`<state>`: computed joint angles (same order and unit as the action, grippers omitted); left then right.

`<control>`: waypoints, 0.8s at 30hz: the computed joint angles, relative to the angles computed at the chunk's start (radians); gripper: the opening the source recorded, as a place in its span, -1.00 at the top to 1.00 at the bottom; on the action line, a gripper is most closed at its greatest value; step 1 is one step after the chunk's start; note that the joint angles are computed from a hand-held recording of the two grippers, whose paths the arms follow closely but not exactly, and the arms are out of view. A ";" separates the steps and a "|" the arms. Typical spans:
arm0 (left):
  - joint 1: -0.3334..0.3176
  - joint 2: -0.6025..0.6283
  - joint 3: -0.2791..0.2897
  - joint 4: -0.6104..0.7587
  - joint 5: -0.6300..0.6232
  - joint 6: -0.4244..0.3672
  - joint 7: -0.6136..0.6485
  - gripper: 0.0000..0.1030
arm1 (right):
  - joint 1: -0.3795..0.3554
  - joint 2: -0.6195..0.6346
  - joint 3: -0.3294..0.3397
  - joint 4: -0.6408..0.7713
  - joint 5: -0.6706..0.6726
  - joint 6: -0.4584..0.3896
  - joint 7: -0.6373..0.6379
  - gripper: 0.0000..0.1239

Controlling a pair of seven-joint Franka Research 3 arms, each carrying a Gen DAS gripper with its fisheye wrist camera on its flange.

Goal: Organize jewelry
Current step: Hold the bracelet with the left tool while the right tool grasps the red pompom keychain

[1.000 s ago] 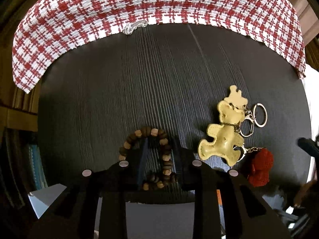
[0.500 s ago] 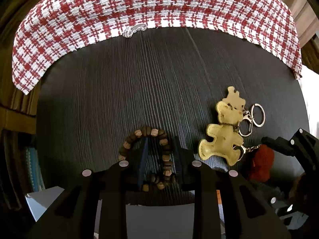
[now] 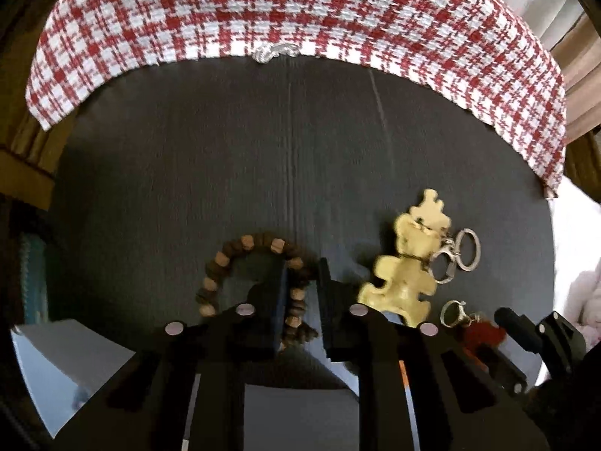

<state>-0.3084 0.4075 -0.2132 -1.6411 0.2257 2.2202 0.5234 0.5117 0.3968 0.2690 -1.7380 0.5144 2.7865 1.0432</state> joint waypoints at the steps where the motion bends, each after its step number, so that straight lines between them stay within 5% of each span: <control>1: -0.002 -0.005 0.000 -0.009 0.002 0.007 -0.005 0.68 | -0.003 -0.004 0.002 -0.004 0.002 -0.003 -0.005 0.54; 5: -0.007 -0.015 -0.001 -0.023 0.012 -0.010 0.001 0.68 | 0.040 -0.015 -0.044 -0.026 -0.084 0.050 0.028 -0.02; 9: -0.025 0.025 0.000 0.046 0.030 -0.079 0.010 0.65 | 0.023 0.006 -0.024 0.012 -0.098 0.012 0.005 -0.13; 12: -0.033 0.050 0.000 0.094 0.034 -0.121 0.023 0.59 | 0.059 0.018 -0.069 0.036 -0.188 -0.029 0.044 -0.16; 15: -0.040 0.094 -0.004 0.162 0.026 -0.141 0.050 0.10 | 0.050 0.020 -0.058 0.034 -0.193 -0.052 0.041 -0.16; 17: -0.079 0.150 0.011 0.258 0.055 -0.254 0.056 -0.44 | 0.061 0.015 -0.071 0.019 -0.218 -0.053 0.061 -0.16; 21: -0.084 0.147 0.018 0.247 0.071 -0.232 0.027 -0.40 | 0.055 0.021 -0.063 0.003 -0.218 -0.031 0.073 -0.14; 22: -0.083 0.143 0.017 0.239 0.073 -0.224 0.031 -0.25 | 0.048 0.025 -0.055 0.004 -0.205 -0.029 0.072 -0.13; 24: -0.081 0.111 0.020 0.193 0.088 -0.196 0.028 0.52 | 0.040 0.029 -0.044 0.003 -0.191 -0.026 0.061 -0.06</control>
